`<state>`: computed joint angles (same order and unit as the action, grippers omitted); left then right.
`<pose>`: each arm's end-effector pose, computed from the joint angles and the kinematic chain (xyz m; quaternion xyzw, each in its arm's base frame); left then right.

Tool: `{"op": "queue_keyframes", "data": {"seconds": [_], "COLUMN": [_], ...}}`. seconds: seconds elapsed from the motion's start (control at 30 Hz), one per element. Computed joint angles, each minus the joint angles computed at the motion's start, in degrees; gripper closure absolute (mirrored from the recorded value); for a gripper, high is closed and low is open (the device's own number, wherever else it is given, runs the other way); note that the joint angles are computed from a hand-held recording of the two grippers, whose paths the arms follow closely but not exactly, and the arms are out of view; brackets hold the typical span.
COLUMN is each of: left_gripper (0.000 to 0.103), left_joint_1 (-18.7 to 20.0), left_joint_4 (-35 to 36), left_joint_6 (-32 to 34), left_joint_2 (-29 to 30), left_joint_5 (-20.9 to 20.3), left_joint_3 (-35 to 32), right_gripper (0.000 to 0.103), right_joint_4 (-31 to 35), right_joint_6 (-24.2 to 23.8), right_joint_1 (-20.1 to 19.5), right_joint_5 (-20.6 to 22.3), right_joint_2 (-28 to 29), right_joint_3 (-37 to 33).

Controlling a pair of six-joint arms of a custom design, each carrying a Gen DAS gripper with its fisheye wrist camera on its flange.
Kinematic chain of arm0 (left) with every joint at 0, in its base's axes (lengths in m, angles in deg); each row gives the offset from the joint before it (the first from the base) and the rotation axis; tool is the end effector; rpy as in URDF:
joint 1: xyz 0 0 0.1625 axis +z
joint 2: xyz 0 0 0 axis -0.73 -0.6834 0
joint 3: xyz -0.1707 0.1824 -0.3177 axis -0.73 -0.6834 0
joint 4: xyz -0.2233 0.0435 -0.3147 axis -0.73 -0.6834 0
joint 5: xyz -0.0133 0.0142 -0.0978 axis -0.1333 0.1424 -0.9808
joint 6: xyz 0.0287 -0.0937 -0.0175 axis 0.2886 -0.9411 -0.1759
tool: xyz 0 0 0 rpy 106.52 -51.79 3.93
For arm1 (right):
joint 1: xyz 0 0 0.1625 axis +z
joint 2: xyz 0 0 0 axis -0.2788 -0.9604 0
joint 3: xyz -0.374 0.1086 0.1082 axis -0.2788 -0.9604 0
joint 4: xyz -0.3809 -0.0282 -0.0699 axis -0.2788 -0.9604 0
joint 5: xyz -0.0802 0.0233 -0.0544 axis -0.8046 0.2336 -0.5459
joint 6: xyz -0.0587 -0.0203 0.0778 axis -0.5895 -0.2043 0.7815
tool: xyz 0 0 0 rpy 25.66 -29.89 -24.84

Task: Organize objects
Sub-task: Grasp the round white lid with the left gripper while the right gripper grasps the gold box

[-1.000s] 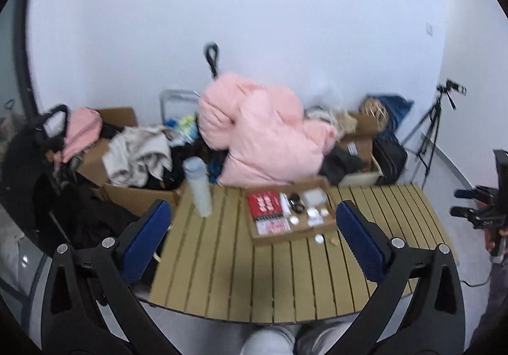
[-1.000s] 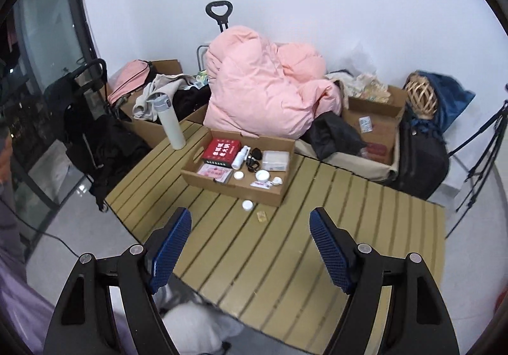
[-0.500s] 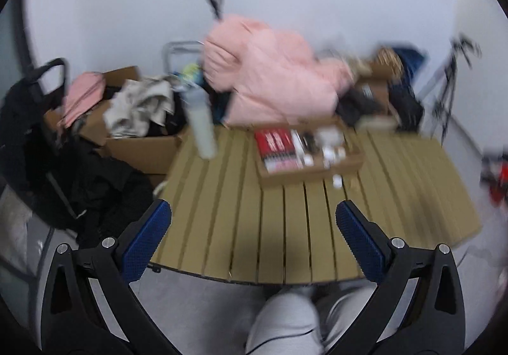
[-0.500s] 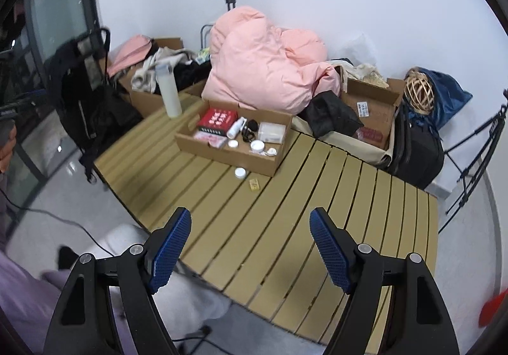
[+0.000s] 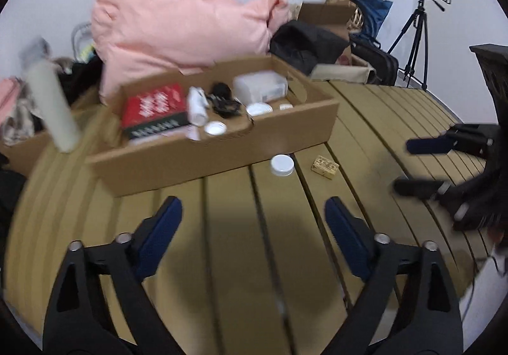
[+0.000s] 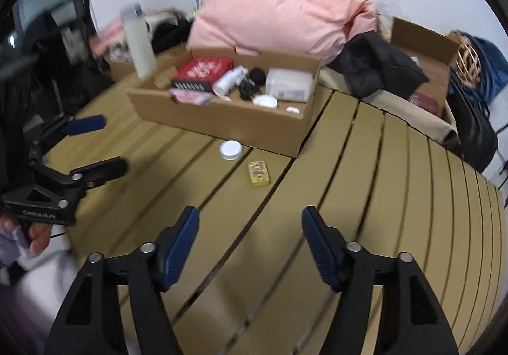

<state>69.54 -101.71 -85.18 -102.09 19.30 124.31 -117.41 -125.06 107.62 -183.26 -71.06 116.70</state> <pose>-0.3005 -0.3460 0.0431 0.3141 0.8691 -0.2850 0.2546 0.1011 -0.3564 0.2527 0.2847 -0.8800 0.2316 0.3014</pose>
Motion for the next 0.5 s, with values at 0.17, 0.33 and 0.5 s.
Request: {"op": "queue_keyframes", "data": {"seconds": [0.17, 0.33, 0.5], "left_gripper": [0.03, 0.034, 0.042], "left_joint_1": [5.7, 8.7, 8.7], "left_joint_4": [-1.6, 1.6, 3.4], "left_joint_6": [4.9, 4.7, 3.1], "left_joint_2": [7.9, 10.7, 12.8], "left_joint_5": [-3.1, -4.7, -3.3], "left_joint_3": [-6.6, -11.3, -14.3], "right_gripper": [0.056, 0.079, 0.079], "right_joint_4": [-9.0, -9.1, -3.5], "right_joint_6": [-5.3, -6.9, -4.6], "right_joint_1": [-1.7, -4.9, -7.7], "right_joint_5": [-1.1, 1.9, 6.5], "right_joint_2": [13.5, 16.4, 13.1], "right_joint_3": [-4.5, -7.2, -7.8]}}
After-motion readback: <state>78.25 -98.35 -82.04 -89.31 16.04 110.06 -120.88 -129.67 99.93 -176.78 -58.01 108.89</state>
